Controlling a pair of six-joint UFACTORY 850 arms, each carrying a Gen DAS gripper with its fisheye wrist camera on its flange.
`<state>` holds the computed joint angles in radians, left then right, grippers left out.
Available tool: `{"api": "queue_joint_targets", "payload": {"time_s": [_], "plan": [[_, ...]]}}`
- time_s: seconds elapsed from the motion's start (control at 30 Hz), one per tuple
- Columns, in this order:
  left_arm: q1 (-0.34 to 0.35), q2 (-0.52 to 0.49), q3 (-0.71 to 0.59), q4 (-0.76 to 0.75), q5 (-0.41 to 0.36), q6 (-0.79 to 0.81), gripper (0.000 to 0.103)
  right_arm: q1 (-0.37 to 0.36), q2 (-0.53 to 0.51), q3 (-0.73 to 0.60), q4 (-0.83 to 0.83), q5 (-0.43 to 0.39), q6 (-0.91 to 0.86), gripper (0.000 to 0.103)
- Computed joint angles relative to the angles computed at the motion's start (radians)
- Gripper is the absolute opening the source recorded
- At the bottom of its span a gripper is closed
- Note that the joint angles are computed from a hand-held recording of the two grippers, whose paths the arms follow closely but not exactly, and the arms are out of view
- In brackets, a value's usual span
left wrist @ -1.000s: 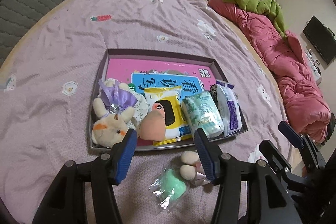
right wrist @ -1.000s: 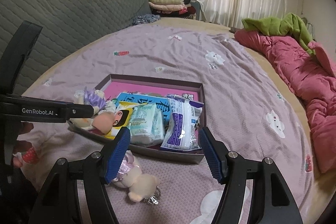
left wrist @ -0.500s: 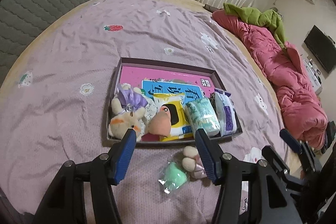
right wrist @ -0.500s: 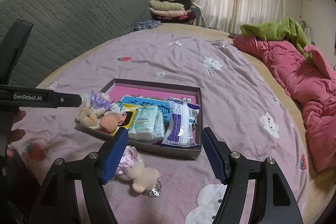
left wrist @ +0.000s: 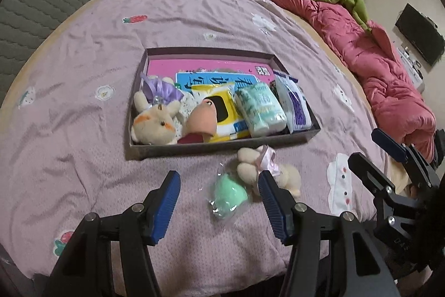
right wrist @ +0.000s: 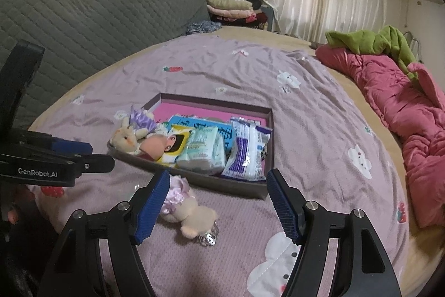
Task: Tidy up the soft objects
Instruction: 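Open the left tool and pull both tools back from the tray, then move the left tool to the bagged green sponge while the right tool approaches the pink-bow bear, then grasp the bagged green sponge with the left tool while the right tool grasps the pink-bow bear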
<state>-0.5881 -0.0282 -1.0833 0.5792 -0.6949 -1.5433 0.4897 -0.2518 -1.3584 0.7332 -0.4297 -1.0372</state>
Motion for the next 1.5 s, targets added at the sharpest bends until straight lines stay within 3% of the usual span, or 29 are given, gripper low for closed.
{"api": "queue_joint_targets", "payload": {"time_s": [0.67,1.27,1.5], "plan": [[-0.001,-0.065,0.002,-0.187,0.049,0.207,0.058,0.021,-0.016,0.019,-0.144,-0.027,0.016,0.074],[0.067,-0.151,-0.022,-0.350,0.095,0.386,0.058,0.039,-0.071,0.005,-0.226,-0.053,0.020,0.074],[0.096,-0.159,-0.004,-0.415,0.154,0.452,0.059,0.054,-0.135,-0.044,-0.294,-0.084,0.021,0.074]]}}
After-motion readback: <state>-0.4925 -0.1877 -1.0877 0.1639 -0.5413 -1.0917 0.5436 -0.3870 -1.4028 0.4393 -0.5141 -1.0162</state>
